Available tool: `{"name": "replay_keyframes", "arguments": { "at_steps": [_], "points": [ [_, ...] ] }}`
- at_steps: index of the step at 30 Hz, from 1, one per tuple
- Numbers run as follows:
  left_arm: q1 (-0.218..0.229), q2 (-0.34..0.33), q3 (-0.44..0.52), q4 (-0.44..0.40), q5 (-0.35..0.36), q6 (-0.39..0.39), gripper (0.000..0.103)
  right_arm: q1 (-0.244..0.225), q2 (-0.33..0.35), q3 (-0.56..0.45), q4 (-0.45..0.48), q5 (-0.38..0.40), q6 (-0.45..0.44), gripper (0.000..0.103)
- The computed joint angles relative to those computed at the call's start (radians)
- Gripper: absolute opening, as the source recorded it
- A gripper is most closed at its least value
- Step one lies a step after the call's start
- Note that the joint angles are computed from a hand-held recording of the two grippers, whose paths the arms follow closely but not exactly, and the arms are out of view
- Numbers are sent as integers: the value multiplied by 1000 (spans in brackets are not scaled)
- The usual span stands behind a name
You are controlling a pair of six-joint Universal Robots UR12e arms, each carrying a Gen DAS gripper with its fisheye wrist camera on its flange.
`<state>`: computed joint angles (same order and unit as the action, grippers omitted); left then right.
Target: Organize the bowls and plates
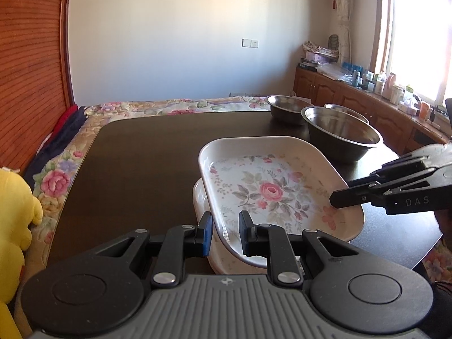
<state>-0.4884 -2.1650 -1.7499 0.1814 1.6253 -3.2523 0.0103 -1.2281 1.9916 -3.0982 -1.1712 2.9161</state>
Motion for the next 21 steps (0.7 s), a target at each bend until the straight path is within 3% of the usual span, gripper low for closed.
{"name": "replay_keyframes", "arguments": {
  "at_steps": [11, 21],
  "points": [
    [-9, -4, 2, -12, 19, -2, 21, -16, 33, 30, -152, 54, 110, 17],
    [-6, -8, -8, 13, 43, -54, 21, -27, 62, 49, -285, 80, 195, 17]
  ]
}}
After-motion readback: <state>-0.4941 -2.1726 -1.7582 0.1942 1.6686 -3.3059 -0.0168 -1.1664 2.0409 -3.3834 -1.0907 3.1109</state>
